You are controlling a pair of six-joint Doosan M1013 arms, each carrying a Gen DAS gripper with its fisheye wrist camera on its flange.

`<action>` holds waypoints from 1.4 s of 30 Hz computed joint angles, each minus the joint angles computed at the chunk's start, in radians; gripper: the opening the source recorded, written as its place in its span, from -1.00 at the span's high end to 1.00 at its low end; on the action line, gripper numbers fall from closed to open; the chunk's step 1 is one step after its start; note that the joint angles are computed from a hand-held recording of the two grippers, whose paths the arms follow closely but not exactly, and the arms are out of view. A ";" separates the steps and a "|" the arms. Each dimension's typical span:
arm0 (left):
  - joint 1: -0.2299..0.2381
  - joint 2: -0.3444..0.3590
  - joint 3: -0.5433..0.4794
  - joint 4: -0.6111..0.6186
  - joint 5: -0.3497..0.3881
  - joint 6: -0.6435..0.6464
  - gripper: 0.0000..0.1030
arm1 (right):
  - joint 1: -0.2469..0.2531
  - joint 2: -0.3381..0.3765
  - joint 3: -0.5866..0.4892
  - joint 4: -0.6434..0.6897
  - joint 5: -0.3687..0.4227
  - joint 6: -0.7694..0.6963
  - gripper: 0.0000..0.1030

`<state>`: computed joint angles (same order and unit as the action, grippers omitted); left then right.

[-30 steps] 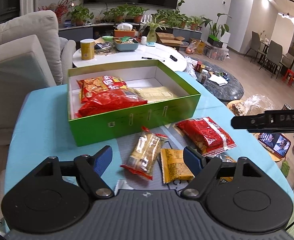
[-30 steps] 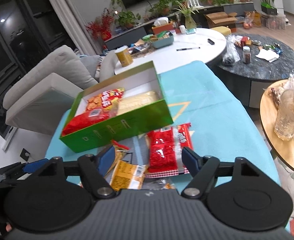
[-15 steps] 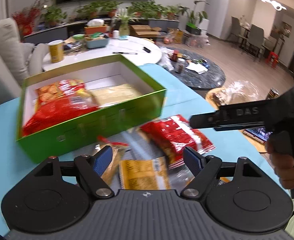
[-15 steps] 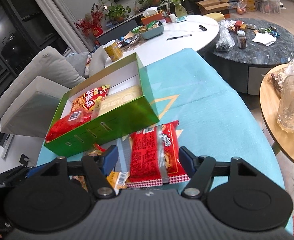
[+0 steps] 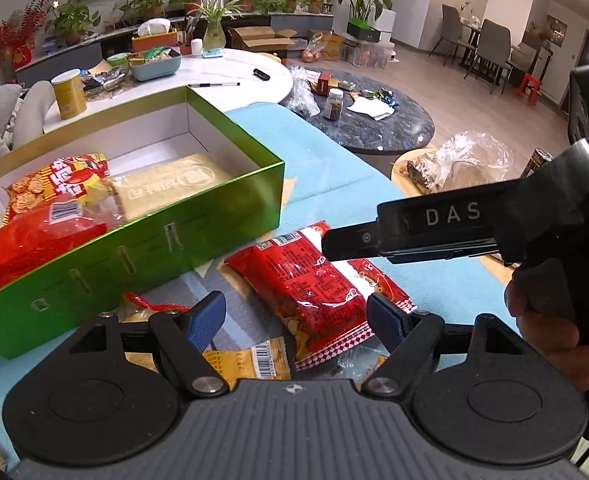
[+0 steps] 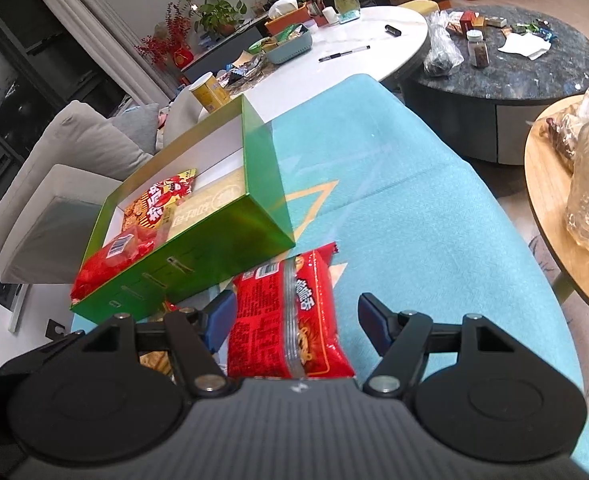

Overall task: Organize snacks
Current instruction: 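Grasp the red bag with checkered edge with the left gripper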

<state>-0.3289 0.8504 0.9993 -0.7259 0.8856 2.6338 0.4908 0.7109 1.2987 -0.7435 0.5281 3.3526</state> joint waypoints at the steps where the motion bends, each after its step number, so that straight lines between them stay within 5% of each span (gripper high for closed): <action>1: -0.002 0.004 -0.006 0.006 0.004 -0.008 -0.46 | -0.002 0.000 0.001 0.009 -0.008 -0.006 -0.54; 25: -0.011 0.089 -0.140 0.061 0.157 -0.106 -0.46 | -0.026 0.030 -0.036 0.202 -0.035 -0.213 -0.54; 28: -0.010 0.103 -0.159 0.045 0.195 -0.093 -0.26 | -0.023 0.030 -0.035 0.215 -0.040 -0.231 -0.54; 42: 0.015 -0.002 -0.018 -0.082 0.078 0.072 -0.26 | 0.020 0.005 -0.042 0.013 -0.036 -0.129 -0.42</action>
<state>-0.3135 0.8489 0.9815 -0.8080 0.9634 2.7055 0.5112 0.7163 1.2567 -0.7304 0.4926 3.2238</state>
